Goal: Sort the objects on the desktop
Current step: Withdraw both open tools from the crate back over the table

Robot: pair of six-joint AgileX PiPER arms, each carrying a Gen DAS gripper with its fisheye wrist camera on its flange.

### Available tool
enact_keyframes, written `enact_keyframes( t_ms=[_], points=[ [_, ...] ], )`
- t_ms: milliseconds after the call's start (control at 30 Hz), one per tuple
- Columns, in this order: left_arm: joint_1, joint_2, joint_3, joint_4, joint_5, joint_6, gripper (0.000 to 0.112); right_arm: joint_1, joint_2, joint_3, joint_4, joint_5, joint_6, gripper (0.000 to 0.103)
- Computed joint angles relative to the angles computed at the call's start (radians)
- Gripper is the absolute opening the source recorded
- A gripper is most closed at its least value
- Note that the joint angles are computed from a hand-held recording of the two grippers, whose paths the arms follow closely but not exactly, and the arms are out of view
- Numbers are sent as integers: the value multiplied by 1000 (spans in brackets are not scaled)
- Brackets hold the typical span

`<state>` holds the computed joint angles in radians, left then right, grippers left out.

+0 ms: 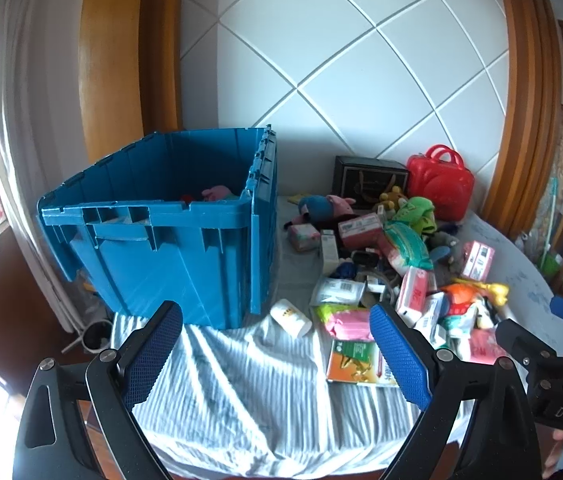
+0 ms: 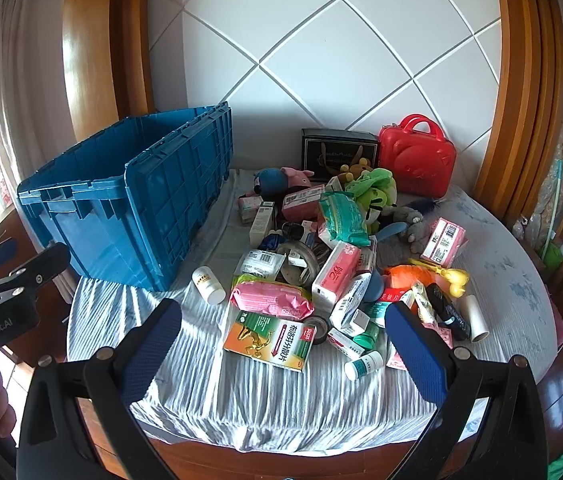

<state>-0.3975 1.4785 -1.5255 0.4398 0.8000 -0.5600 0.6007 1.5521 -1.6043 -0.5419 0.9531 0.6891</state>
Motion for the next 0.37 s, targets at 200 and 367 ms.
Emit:
enact_keyframes(
  t_ms=[200,367],
  points=[
    [-18,-15,15,35,-6,-26,96,14,8,-3,-16,9,15,103],
    [-29,-14,12,50,-5,-31,96,20,8,-11,-13,21,15,103]
  ],
)
